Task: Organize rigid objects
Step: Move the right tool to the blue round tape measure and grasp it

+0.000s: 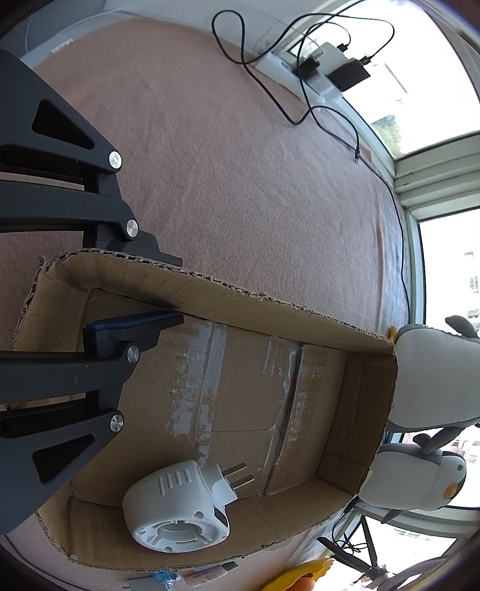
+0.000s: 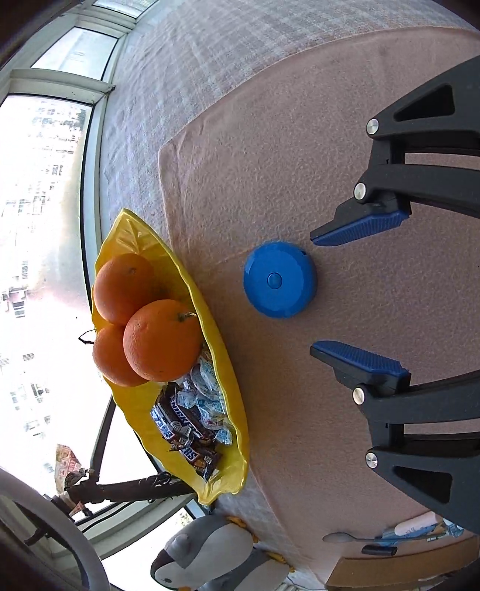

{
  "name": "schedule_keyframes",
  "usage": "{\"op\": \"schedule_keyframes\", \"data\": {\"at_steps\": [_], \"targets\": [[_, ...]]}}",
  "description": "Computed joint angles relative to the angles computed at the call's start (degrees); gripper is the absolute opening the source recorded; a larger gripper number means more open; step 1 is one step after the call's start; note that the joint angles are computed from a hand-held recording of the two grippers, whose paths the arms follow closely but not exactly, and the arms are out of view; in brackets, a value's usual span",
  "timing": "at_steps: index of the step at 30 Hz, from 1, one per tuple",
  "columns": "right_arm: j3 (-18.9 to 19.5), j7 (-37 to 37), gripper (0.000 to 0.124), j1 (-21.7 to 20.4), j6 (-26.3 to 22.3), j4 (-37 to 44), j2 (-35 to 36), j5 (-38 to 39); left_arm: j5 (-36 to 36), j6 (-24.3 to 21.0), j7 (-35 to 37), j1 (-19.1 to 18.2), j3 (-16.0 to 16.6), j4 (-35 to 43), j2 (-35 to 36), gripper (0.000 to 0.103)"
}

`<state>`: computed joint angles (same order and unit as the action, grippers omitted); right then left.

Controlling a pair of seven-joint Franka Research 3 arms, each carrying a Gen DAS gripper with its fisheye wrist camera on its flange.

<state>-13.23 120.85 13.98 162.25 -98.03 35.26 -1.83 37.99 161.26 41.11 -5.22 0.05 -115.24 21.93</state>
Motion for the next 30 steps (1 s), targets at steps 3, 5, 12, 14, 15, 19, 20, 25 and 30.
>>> {"op": "schedule_keyframes", "data": {"at_steps": [3,5,12,14,15,19,20,25,30], "targets": [[-0.52,-0.06,0.049,-0.11,-2.11,3.32,2.1,-0.69,-0.11,-0.01,0.0,0.02,0.01,-0.05,-0.03,0.021],[-0.21,-0.24,0.049,-0.77,-3.1,5.04,3.1,-0.56,-0.06,-0.01,-0.05,0.01,0.08,-0.07,-0.03,0.021],[1.77,-2.21,0.049,-3.12,-6.31,9.87,5.84,1.04,0.17,-0.29,-0.42,-0.12,0.2,0.15,0.08,0.021],[1.22,-2.04,0.049,-2.55,-7.2,10.51,6.24,0.3,0.19,-0.28,-0.35,-0.07,0.15,0.14,0.07,0.021],[0.97,-1.89,0.049,-2.3,-7.6,10.86,6.44,-0.1,0.19,-0.29,-0.35,-0.06,0.14,0.14,0.07,0.021],[1.09,-1.82,0.049,-2.39,-9.04,11.74,6.69,-0.7,0.21,-0.25,-0.39,-0.05,0.14,0.13,0.08,0.021],[1.06,-1.78,0.048,-2.36,-9.39,11.94,6.76,-0.92,0.25,-0.21,-0.41,-0.04,0.16,0.1,0.07,0.021],[1.74,-2.28,0.046,-2.58,-10.66,12.4,6.71,-1.44,0.22,-0.13,-0.47,-0.02,0.16,0.1,0.08,0.021],[1.81,-2.24,0.046,-1.87,-10.58,11.27,5.97,-2.17,0.31,0.13,-0.37,0.08,0.2,-0.05,-0.01,0.021]]}}
